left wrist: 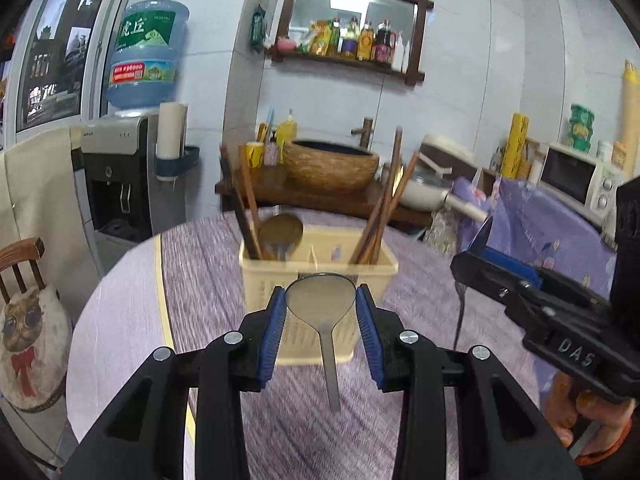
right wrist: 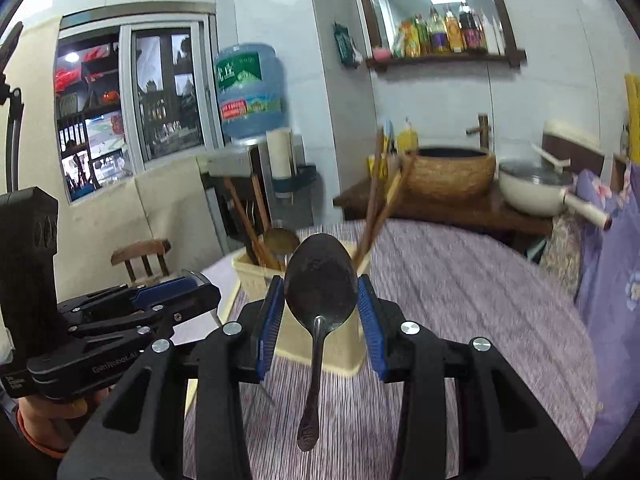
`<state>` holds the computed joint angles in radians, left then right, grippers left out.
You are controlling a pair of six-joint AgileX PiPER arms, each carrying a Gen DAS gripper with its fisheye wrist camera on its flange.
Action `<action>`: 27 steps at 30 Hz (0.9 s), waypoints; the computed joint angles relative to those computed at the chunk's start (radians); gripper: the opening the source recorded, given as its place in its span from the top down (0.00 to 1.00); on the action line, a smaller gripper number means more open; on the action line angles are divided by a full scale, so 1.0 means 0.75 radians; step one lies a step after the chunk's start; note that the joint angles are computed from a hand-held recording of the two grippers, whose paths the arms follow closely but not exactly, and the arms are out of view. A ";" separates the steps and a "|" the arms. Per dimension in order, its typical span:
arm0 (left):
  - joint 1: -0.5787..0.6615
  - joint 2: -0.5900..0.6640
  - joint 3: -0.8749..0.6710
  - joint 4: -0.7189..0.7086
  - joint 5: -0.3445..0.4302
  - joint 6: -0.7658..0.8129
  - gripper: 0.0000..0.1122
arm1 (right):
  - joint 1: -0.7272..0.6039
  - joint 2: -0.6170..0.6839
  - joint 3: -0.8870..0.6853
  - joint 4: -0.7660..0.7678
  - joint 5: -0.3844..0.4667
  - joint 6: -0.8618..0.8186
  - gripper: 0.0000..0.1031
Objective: Organize utensils
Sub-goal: 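Lift both spoons and carry them over the cream holder, then lower both spoons into the holder and open both tools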
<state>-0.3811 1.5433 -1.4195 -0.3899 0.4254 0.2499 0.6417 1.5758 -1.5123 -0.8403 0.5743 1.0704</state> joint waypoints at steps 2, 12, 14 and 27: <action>0.024 0.029 -0.128 -0.029 0.043 0.003 0.68 | -0.006 0.048 -0.126 -0.007 0.027 -0.052 0.63; -0.025 0.332 -0.799 0.388 0.177 -0.363 0.68 | -0.102 0.531 -1.043 0.147 0.224 -0.387 0.63; -0.036 0.347 -0.757 0.433 0.140 -0.389 0.68 | -0.100 0.561 -1.015 0.058 0.209 -0.313 0.63; -0.040 0.332 -0.399 0.475 -0.041 -0.433 0.68 | -0.097 0.502 -0.558 -0.220 0.064 0.088 0.63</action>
